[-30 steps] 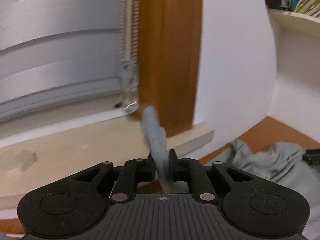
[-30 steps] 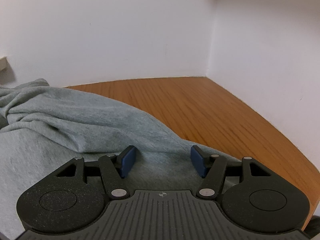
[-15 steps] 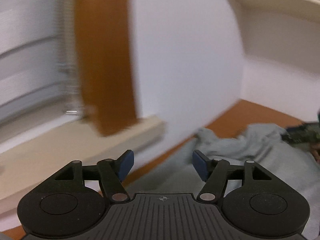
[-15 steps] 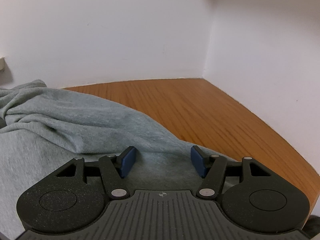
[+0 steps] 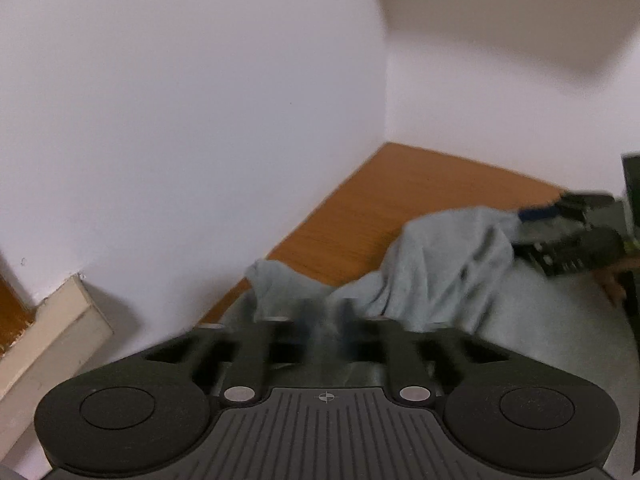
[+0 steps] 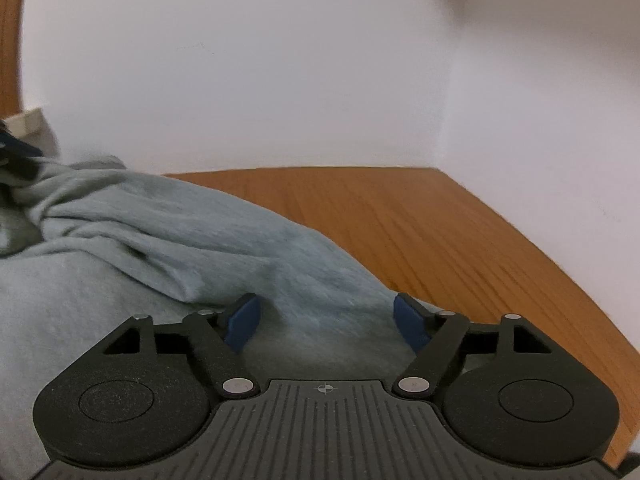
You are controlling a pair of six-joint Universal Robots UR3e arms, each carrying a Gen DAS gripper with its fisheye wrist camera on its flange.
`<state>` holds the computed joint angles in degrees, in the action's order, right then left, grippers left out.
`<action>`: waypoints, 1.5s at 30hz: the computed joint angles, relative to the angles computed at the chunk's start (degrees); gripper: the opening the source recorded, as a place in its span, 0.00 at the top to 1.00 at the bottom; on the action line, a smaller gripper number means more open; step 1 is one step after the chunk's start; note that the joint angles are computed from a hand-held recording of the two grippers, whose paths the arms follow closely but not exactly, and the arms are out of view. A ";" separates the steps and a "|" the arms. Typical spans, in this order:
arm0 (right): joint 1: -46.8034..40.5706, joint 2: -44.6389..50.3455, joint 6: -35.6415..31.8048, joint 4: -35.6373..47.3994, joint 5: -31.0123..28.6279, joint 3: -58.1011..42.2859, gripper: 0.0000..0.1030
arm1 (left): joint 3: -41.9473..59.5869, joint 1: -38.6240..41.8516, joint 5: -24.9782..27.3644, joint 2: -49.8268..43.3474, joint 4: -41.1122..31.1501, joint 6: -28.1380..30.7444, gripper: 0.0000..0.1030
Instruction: Fold clothes
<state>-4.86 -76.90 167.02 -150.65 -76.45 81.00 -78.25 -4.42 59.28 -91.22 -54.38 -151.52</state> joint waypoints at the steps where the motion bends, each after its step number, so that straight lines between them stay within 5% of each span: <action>1: -0.03 0.82 0.26 0.72 0.10 -1.91 0.28 | 0.45 0.09 0.13 -0.87 1.81 -1.34 0.91; 8: 0.96 10.22 2.58 10.42 2.43 -21.02 0.28 | -1.49 4.65 -6.80 -1.54 10.39 -7.99 0.91; 13: 0.92 20.08 1.32 23.79 9.03 -38.53 0.27 | -2.50 8.05 -13.51 0.79 0.86 -1.58 0.91; 17: 1.24 24.31 -0.67 31.50 9.80 -45.41 0.28 | 1.62 8.25 -14.25 0.43 -19.16 12.50 0.90; 21: -1.21 21.53 0.41 29.19 15.24 -39.19 0.42 | -0.90 7.48 -12.63 1.68 -20.46 16.17 0.89; 23: -2.17 21.52 0.55 30.16 17.26 -39.53 0.79 | -1.34 7.69 -13.25 1.91 -19.26 14.30 0.88; 26: -3.20 19.54 0.08 29.37 20.49 -36.99 0.93 | -1.25 7.69 -13.56 1.97 -16.17 10.96 0.86; 30: -4.80 15.83 -0.74 26.40 25.78 -31.53 0.93 | 2.78 3.69 -12.25 -3.47 -6.24 0.57 0.75; 34: -6.45 6.50 -4.65 25.42 29.31 -19.66 0.93 | 7.50 -2.03 -8.32 -9.05 1.28 -6.33 0.52; 36: -6.86 0.67 -7.11 24.76 30.58 -12.64 0.93 | 11.00 -5.27 -6.25 -12.37 1.47 -8.42 0.50; 45: -4.50 -12.00 -15.82 26.14 27.05 1.60 0.88 | 13.04 -13.76 -0.53 -17.50 1.32 -6.24 0.44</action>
